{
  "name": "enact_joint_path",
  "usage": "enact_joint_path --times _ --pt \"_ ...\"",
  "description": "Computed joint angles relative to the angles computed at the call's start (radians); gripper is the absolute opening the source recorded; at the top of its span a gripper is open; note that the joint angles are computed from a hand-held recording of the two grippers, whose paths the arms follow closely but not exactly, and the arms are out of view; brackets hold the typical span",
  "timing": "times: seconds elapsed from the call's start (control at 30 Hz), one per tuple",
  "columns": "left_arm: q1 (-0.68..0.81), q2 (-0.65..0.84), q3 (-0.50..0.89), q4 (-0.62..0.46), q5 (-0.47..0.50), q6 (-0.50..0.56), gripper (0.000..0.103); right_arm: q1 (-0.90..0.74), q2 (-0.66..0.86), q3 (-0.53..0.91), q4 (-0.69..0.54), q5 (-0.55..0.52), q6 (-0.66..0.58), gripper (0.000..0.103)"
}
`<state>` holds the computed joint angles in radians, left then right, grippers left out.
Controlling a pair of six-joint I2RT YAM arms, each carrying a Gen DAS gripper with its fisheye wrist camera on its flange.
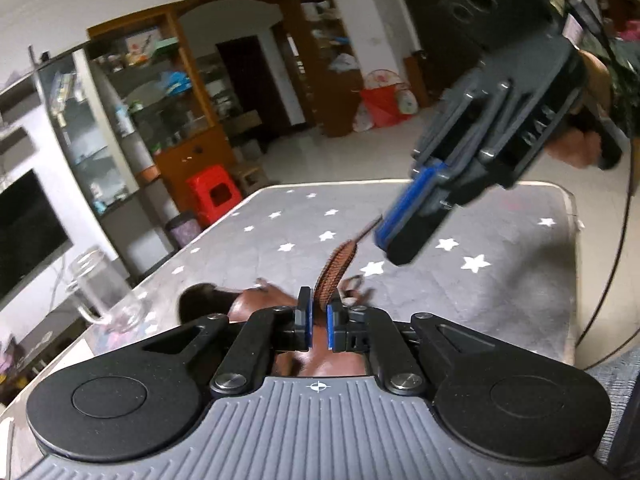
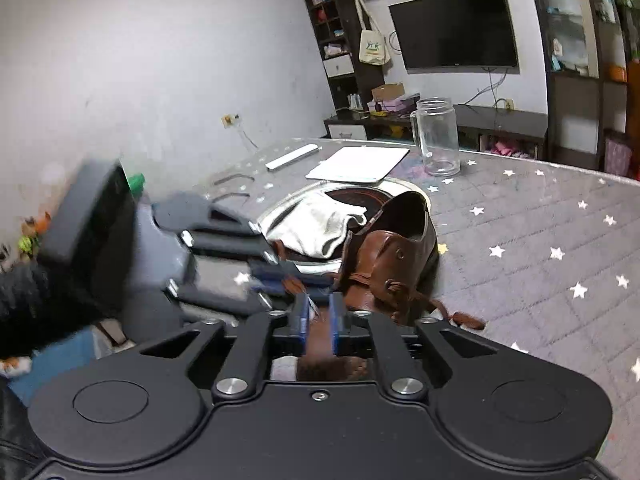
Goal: Lace up shoes with both hands
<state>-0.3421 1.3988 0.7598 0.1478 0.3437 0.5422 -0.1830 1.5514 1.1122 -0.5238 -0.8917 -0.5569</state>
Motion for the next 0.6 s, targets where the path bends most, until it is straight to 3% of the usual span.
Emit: enact_joint_path --times 0.07,0.2,0.6 --pt "0.014 -0.009 0.01 -0.02 0.023 -0.032 0.006 -0.005 0.014 0.001 -0.005 -0.031 -0.001 0.017" --pt "0.049 -0.015 0.025 -0.044 0.082 -0.117 0.006 0.022 -0.015 -0.055 0.109 0.023 0.014 0.029" --pt "0.084 -0.089 0.012 -0.123 0.157 -0.136 0.007 0.16 -0.002 -0.174 0.413 0.14 -0.073 0.029"
